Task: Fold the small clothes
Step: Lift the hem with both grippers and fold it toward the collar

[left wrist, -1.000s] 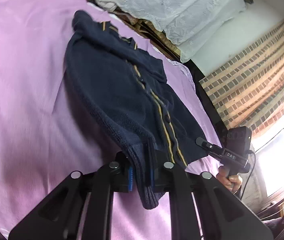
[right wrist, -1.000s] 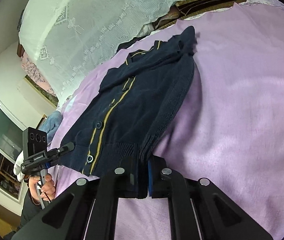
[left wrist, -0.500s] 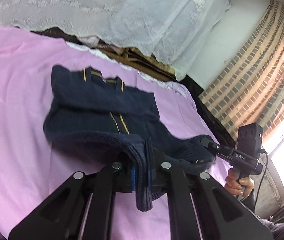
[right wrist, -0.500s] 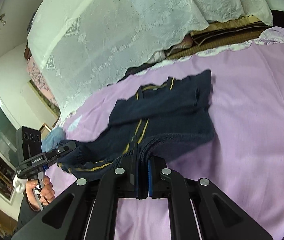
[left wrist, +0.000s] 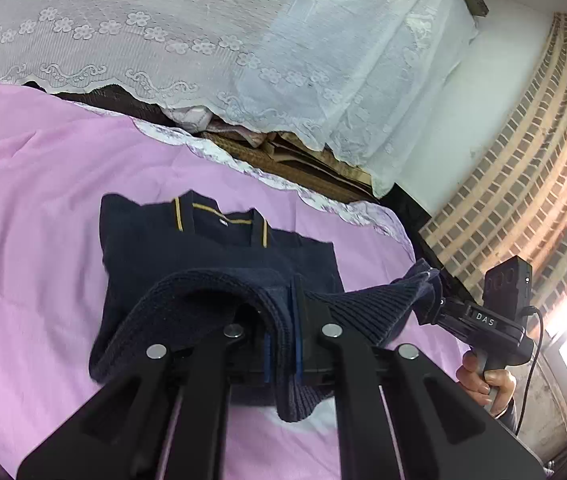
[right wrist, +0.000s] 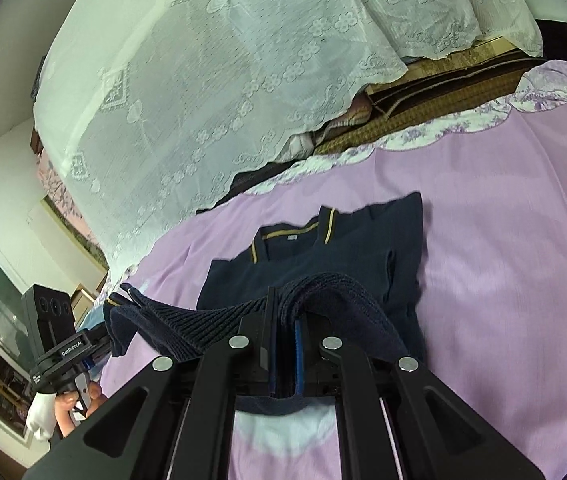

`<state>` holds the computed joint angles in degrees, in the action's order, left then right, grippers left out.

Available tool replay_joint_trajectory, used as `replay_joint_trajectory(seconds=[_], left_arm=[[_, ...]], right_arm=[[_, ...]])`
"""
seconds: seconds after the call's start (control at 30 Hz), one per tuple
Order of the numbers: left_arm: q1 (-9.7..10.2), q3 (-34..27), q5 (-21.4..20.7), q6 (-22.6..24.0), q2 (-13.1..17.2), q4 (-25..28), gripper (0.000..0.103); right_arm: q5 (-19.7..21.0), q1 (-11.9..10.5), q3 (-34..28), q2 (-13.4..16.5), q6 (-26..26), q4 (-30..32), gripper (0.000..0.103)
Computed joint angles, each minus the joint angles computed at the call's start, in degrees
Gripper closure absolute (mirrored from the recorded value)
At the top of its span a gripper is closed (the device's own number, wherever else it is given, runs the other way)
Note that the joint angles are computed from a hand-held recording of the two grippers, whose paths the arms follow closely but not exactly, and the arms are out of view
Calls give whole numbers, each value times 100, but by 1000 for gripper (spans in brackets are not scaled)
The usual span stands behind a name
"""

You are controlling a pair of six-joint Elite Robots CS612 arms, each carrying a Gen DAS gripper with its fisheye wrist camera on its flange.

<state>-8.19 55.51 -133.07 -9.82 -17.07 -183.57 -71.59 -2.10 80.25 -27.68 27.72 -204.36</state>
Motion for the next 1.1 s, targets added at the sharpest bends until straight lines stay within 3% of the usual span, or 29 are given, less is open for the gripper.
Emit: replay_joint_trajectory(seconds=[0.27,0.5,0.7,0.87,0.97,1.1], left_arm=[[-35,-908,166,-141,425,454,96],[-68,-2252,373,-457,1118,1118,96],[-198,-2680,1010,-110,1377,1498,96],[-201,-3168,1159,-122,1684,1941,96],[-166,-3272,1010,-233,1750,1789,96],[-172,-2855,1024,-85,1544,1230,96]], right_arm=[[-118,-24,-687,304,91,393,96],[-208,-64,-1590,740,220,992,96],[-295,-83,-2200,1094,286,1590,96],[-345,-84,-2498,1298,290,1921,96],[-352,-89,-2538,1346,334,1892,96],[-517,-57,-2492,1328,238,1836,96]])
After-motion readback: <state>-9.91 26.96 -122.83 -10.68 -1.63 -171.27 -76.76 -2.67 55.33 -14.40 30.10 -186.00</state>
